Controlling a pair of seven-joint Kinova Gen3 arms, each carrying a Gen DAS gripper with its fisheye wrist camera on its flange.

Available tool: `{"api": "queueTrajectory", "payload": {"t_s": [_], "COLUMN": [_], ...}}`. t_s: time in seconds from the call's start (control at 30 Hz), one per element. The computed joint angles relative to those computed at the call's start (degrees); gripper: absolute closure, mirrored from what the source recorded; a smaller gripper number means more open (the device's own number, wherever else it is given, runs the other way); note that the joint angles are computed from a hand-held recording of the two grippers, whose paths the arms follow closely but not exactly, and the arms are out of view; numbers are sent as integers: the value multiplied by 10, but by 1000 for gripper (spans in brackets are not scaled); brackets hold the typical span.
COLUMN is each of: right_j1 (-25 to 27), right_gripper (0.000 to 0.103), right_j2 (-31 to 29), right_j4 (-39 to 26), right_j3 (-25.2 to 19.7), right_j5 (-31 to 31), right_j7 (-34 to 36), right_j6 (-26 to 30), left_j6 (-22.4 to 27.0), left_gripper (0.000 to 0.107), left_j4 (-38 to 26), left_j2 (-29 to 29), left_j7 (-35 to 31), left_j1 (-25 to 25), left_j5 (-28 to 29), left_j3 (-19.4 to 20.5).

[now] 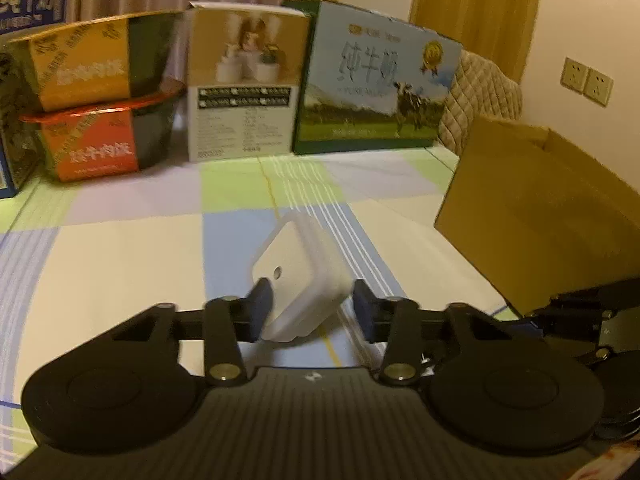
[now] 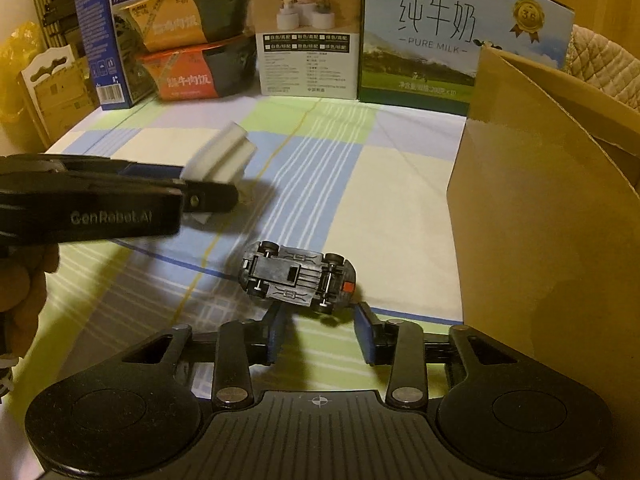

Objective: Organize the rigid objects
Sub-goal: 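Grasp the black toy car with the right tool while the left tool approaches the white plug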

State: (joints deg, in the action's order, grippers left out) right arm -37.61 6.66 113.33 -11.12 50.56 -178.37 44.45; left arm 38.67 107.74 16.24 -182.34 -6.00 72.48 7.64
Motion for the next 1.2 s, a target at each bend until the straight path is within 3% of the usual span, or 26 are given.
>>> {"api": "queueTrajectory", "payload": {"t_s": [0.13,0.33,0.47,0.6,0.8,0.87,0.93,0.97,1.07,1.2], "right_j1": [-11,-11,-14,-23,-32,-31,-24,-30,-39,-50], "right_gripper": [43,42,42,42,42,45,78,82,82,79], "right_j2": [-3,0,-1,-1,5,6,9,14,29,31], "right_j4": [9,-1,-7,-14,-24,-27,-31,-36,-47,-37], "right_j3": [-1,-8,-9,-13,-12,-10,-12,-8,-3,1], "right_j5": [34,34,15,3,-8,-10,-15,-13,0,27], "right_j7": [-62,-69,-57,-58,-101,-109,-96,-94,-96,-117], "right_j6": [3,-7,-6,19,53,56,51,62,92,103], "left_j6": [-8,19,81,92,40,19,13,12,3,0], "left_gripper": [84,85,85,85,85,85,84,83,82,59], "left_j4": [1,11,13,47,85,94,92,92,96,101], "left_j2": [-18,-43,-62,-98,-121,-124,-119,-116,-116,-117], "left_j7": [35,89,151,142,84,59,58,54,50,41], "left_j1": [-2,-25,-52,-66,-51,-41,-32,-30,-24,-22], "left_j5": [-33,-79,-118,-124,-86,-78,-87,-86,-82,-65], "left_j3": [-10,-30,-52,-70,-79,-77,-75,-75,-71,-72]}}
